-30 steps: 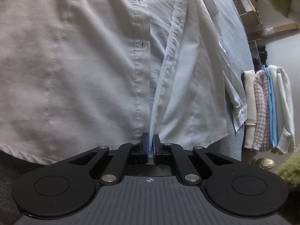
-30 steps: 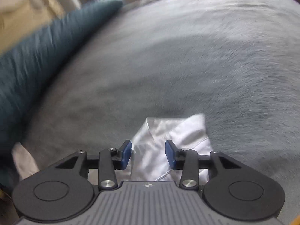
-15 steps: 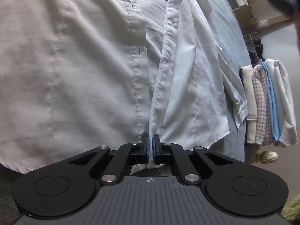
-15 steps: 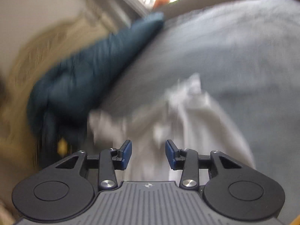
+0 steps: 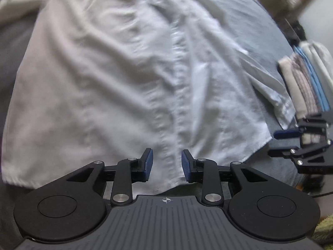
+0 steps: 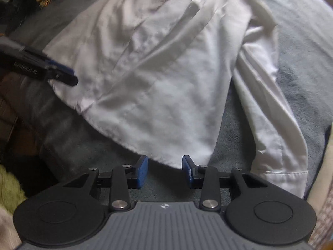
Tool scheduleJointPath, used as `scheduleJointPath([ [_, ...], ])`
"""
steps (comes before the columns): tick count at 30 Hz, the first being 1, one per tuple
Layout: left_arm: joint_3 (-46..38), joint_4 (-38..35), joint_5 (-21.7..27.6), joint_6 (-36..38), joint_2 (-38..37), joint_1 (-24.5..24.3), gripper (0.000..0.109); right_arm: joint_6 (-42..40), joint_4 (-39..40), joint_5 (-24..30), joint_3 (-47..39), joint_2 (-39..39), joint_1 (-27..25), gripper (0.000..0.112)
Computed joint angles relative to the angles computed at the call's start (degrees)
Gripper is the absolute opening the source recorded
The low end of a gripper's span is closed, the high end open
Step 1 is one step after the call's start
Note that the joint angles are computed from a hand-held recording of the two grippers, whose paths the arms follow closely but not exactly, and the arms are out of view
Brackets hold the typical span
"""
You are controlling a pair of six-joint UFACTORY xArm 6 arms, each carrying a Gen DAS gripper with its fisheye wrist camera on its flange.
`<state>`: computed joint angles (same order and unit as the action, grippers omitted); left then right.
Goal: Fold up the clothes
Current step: 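Open both grippers and release the shirt flat on the bed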
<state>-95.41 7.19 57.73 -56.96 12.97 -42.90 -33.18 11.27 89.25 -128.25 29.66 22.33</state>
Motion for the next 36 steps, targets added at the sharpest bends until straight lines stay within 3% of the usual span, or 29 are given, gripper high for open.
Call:
scheduleJointPath([
  [2,-7.6,2.2,4.3,4.9,5.0,-1.2,0.030,0.9,0.2,-5.4,6.5,-3.5,0.1,0.039],
  [5,-16.1,4.0,9.0,11.5,10.9,-2.5,0.029,1.2,0.6,-8.7,10.8,-5.8,-0.2,0.039],
  [10,-22.5,3.4,14.4,15.7,16.0,-3.3,0.029,0.5,1.4,-14.5,16.3,-8.0,-0.6,0.039],
  [15,-21.5,3.0,16.4,16.0,15.9,-3.2,0.028,-3.8,3.7,-19.7,19.5,-8.6,-0.4,0.039],
  [20,-15.4,2.8,15.2,9.5,11.3,-2.4,0.025,-6.2,3.6,-21.2,20.5,-7.4,-0.1,0.039],
  [27,-5.7,0.0,16.3,-6.5,3.9,-0.7,0.023,-6.2,2.8,-20.3,20.2,-6.1,-0.2,0.038],
  [30,-1.7,0.4,13.1,-10.7,0.3,-0.1,0.023,-6.3,3.0,-20.0,19.9,-5.9,-0.3,0.039],
  [36,-0.7,-1.5,4.3,-5.7,0.8,2.0,0.026,-4.6,6.3,-19.1,18.9,-5.9,-1.7,0.038],
])
